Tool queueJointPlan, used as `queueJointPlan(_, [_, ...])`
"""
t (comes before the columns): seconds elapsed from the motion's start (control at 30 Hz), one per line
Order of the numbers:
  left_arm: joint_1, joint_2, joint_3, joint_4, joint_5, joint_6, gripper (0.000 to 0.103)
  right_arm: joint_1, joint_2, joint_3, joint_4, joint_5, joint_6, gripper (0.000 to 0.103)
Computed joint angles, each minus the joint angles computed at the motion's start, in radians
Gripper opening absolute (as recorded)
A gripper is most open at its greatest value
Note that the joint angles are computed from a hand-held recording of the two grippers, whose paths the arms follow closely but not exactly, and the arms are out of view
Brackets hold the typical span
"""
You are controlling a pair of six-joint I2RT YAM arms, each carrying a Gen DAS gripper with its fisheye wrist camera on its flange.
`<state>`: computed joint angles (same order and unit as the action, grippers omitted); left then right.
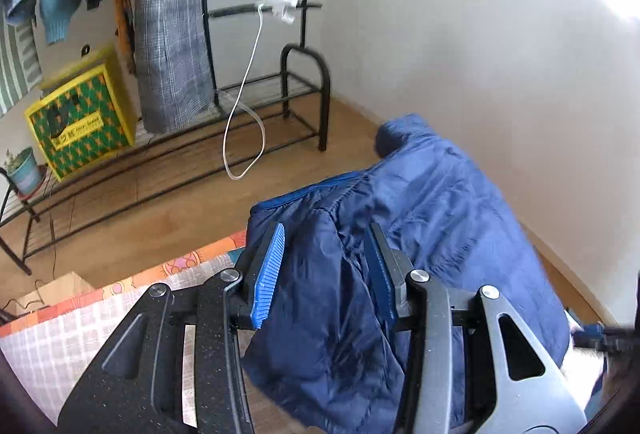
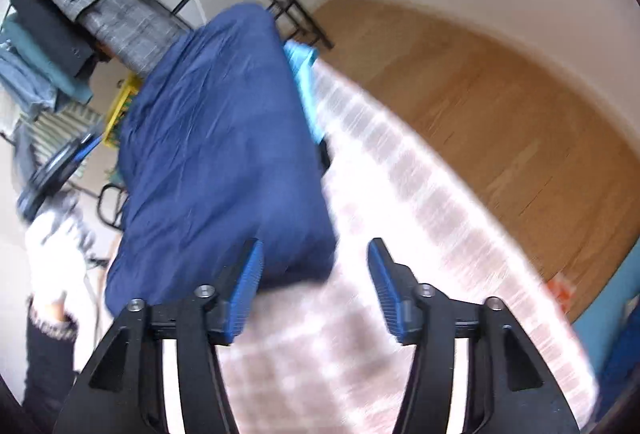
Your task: Fold large clothes
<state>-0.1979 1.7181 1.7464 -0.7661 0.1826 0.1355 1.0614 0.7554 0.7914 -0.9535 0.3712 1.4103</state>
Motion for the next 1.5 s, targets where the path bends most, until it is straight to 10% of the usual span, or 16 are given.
queueJointPlan(0.23, [-0.075,0.138,-0.019,0.047,-0.228,0.103,0.047,-0.227,-0.043,-0.176,0.342,-0.209,-0.092,0.061])
queueJointPlan(0.33, [-0.023,0.14,-0.07,0.087,-0.18,0.025,0.053,-0.327,-0.024,-0.174,0.378,-0.238,-0.144,0.034])
queueJointPlan(0.67, [0.083,0.136,-0.16,0.206,-0.119,-0.063,0.053,-0.363,0.448,0.346,0.153,-0.002,-0.508,0.018])
queueJointPlan(0.97, [0.098,-0.001,-0.208,0.156,-0.084,0.018,0.053,-0.34,0.405,0.255,0.152,-0.033,-0.425,0.017])
queueJointPlan(1.5, [0.236,-0.452,-0.22,-0.181,0.134,0.082,0.053,0.028,0.562,0.73,-0.319,0.284,-0.206,0.024])
